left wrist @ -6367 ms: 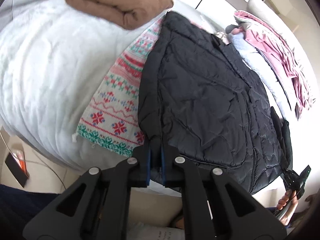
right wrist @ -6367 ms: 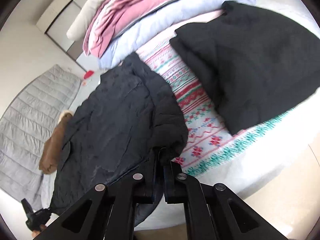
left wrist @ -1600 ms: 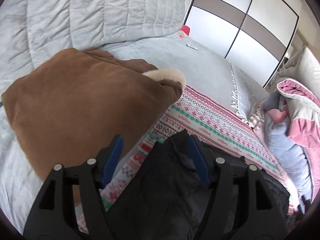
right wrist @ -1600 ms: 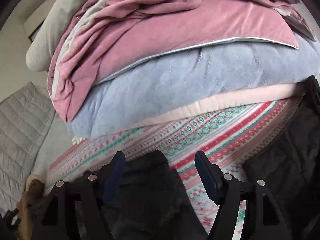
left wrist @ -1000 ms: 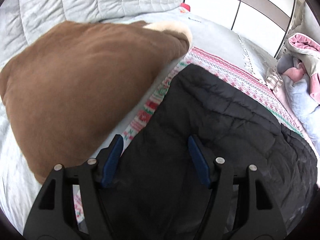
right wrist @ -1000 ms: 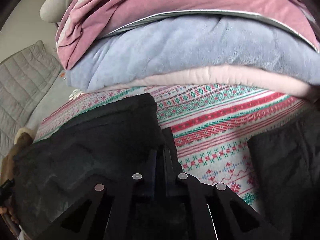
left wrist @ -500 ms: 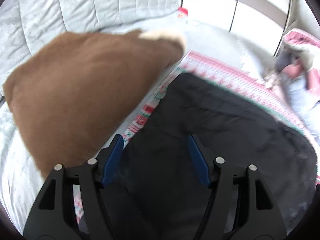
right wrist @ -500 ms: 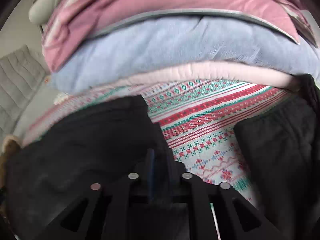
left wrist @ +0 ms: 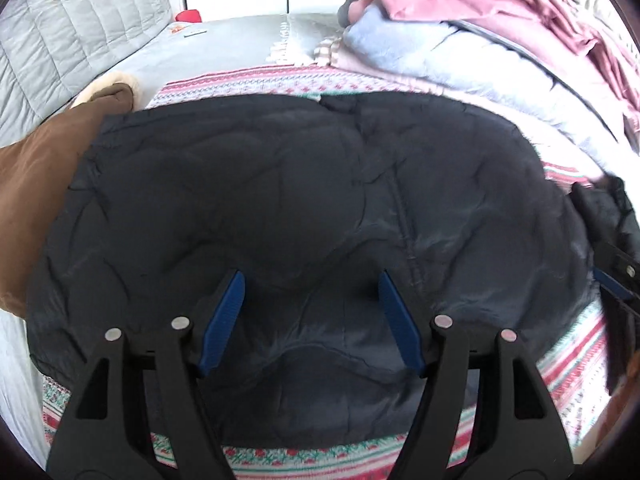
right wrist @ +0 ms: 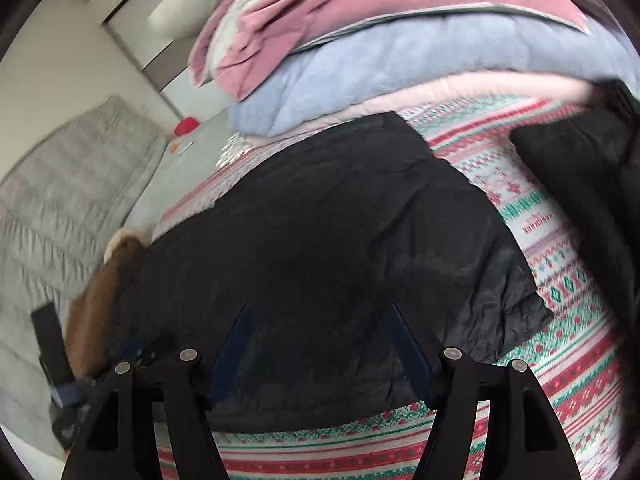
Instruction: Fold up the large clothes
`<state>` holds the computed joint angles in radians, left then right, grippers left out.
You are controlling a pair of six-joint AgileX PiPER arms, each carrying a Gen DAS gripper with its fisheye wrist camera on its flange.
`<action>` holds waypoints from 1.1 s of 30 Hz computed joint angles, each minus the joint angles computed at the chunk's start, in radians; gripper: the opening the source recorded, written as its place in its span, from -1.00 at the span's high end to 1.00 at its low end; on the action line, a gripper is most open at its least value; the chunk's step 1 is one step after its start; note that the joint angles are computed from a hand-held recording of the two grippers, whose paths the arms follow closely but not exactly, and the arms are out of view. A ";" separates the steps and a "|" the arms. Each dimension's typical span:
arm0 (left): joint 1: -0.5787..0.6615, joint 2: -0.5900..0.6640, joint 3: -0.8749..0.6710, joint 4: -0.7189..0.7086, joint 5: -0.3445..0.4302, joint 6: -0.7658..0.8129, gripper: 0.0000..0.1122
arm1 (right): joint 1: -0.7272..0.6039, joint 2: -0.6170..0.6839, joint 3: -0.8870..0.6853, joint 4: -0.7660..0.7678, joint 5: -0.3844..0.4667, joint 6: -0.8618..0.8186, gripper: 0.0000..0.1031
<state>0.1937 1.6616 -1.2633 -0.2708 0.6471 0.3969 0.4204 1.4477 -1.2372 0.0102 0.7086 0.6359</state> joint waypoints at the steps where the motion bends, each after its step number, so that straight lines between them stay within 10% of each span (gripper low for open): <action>1: -0.002 0.012 -0.001 0.006 -0.010 -0.004 -0.26 | 0.028 0.023 -0.018 -0.050 0.011 0.003 -0.38; 12: -0.088 0.048 0.044 0.273 -0.101 -0.233 -0.44 | 0.042 0.239 -0.110 -0.080 0.118 -0.032 -0.55; 24: -0.030 0.012 -0.048 0.112 0.037 -0.096 -0.44 | 0.015 0.255 -0.125 -0.026 0.102 -0.080 -0.63; 29: -0.100 0.060 -0.185 0.265 0.069 -0.191 -0.44 | -0.021 0.158 -0.077 0.027 0.047 -0.060 -0.63; 33: -0.158 0.263 -0.459 0.384 0.241 -0.257 -0.44 | -0.028 0.141 -0.066 0.013 0.048 -0.033 -0.67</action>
